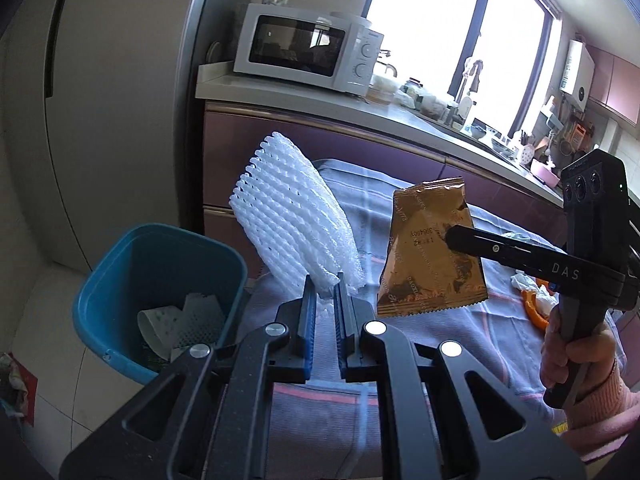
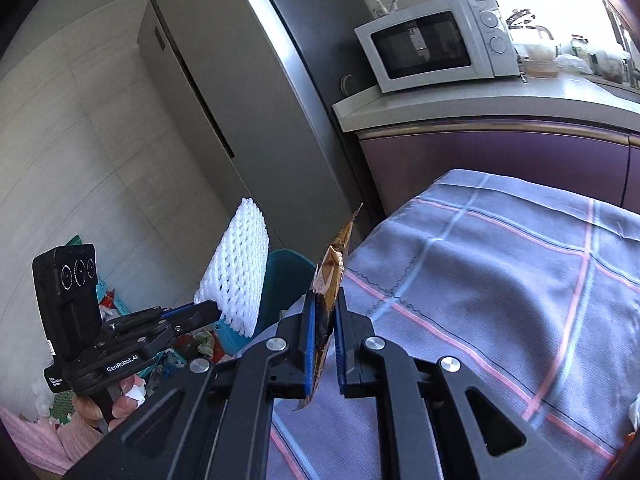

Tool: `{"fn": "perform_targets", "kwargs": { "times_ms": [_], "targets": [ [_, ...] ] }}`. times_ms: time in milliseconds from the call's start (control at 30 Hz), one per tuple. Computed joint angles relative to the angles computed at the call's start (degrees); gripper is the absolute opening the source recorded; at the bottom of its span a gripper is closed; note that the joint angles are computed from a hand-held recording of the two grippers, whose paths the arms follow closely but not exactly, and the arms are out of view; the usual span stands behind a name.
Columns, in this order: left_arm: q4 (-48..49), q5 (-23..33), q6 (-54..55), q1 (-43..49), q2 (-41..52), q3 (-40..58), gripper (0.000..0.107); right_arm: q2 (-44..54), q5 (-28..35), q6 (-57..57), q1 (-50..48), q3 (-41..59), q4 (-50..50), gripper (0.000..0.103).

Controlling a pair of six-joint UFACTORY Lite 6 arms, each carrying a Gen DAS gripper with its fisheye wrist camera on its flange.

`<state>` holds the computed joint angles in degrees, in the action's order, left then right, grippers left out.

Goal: Collect trash
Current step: 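Carry the net into the teal bin and open left tool while right tool releases the wrapper there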

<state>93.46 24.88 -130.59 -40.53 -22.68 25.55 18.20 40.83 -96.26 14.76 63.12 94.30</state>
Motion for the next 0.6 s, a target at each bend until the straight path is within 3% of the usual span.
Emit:
{"fn": "perform_targets", "kwargs": {
  "times_ms": [300,600],
  "targets": [
    [-10.40,-3.06,13.33,10.83,-11.33,-8.82,0.009,6.73,-2.94,4.54,8.04,9.19,-2.80,0.008],
    [-9.17,-7.81,15.64,20.59,-9.29,-11.08,0.009,15.26,-5.69,12.64,14.53,20.89,-8.30,0.008]
  ]
}}
